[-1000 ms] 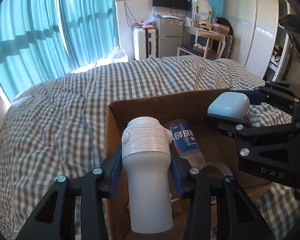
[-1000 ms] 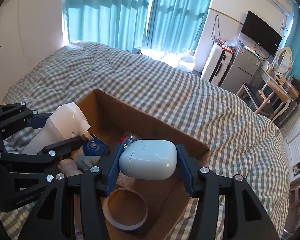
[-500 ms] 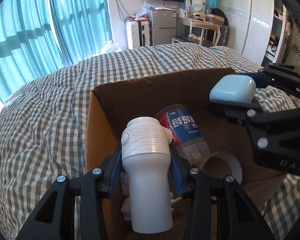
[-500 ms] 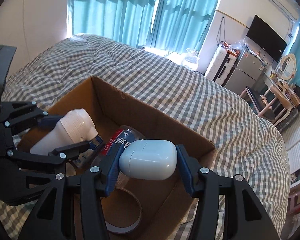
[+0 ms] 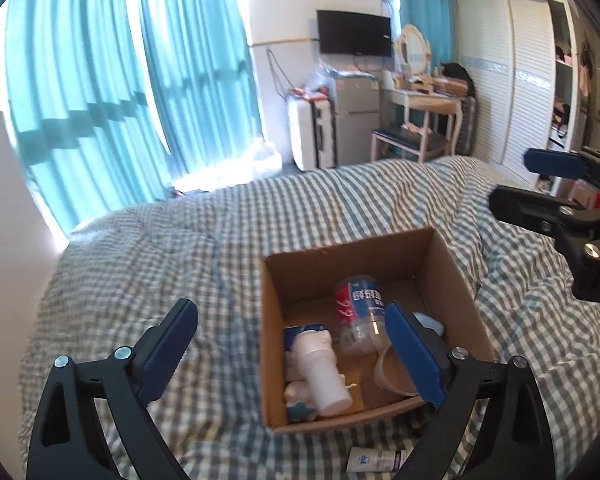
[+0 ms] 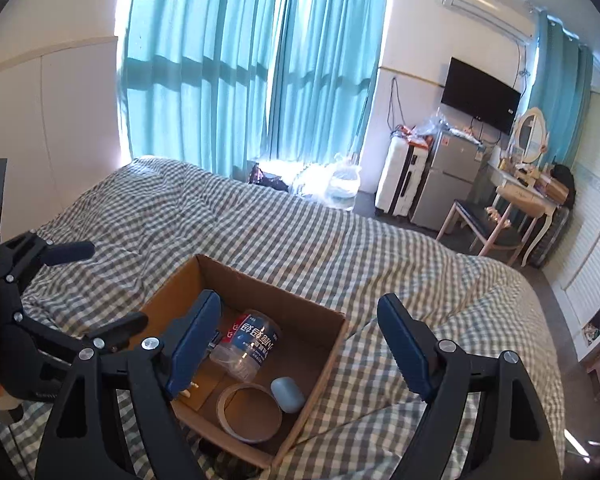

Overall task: Organize objects
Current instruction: 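Withdraw both tools from the box toward the white tube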

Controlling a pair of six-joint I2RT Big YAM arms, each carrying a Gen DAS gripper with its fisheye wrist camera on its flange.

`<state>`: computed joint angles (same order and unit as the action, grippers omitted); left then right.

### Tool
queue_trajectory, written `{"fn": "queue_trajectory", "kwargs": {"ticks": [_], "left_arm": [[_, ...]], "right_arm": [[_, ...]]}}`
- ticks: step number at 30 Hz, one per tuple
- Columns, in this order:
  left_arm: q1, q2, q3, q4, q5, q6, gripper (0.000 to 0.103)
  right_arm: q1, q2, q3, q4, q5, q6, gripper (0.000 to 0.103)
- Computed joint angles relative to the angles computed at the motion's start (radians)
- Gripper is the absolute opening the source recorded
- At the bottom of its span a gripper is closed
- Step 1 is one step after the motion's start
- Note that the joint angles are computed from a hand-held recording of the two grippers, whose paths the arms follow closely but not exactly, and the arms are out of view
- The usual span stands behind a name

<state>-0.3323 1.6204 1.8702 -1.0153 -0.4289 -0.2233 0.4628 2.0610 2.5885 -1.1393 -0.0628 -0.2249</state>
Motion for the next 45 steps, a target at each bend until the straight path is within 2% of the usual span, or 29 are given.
{"fn": "queue_trajectory", "kwargs": {"ticks": [2,8,10,12,15,18,22,25,31,38,42,45], "left_arm": [[-0.016,-0.020,0.003,-0.030,-0.039,-0.036,0.098],[-0.034,-0.092,-0.078,-0.075,-0.099,-0.168,0.099],[-0.038,-0.105,-0.112,-0.116,-0.116,-0.224,0.099],[-0.034,-0.115,-0.147,-0.137,-0.110,-0.260,0.099],[-0.037,-0.134,-0.222,-0.130,-0.101,-0.311,0.099],[-0.044,-0.129,-0.273,-0.124,-0.096,-0.324,0.099],[-0.048,-0.118,-0.318,-0.111,-0.092,-0.333,0.099],[-0.039,-0.119,-0.355,-0.080,-0.069,-0.343,0.099],[-0.018,-0.124,-0.412,-0.015,-0.008,-0.359,0.099],[0.014,-0.141,-0.465,0.014,0.056,-0.396,0.099],[0.010,-0.144,-0.471,0.015,0.052,-0.398,0.099],[0.000,-0.140,-0.468,0.001,0.036,-0.392,0.099]], "right_arm": [[-0.001,-0.036,-0.037,0.003,0.002,-0.003,0.082],[0.002,-0.202,-0.306,0.079,0.008,-0.018,0.086],[0.003,-0.242,-0.394,0.098,0.015,-0.021,0.087],[0.004,-0.262,-0.460,0.096,0.024,-0.017,0.086],[0.003,-0.287,-0.573,0.111,0.027,0.021,0.086],[0.006,-0.278,-0.646,0.120,0.045,0.063,0.086],[0.023,-0.236,-0.672,0.101,0.056,0.115,0.086],[0.040,-0.219,-0.674,0.100,0.101,0.131,0.086],[0.065,-0.170,-0.660,0.079,0.135,0.173,0.086],[0.092,-0.142,-0.682,0.122,0.229,0.212,0.086],[0.100,-0.126,-0.688,0.132,0.262,0.228,0.086],[0.103,-0.140,-0.714,0.157,0.255,0.228,0.075]]}}
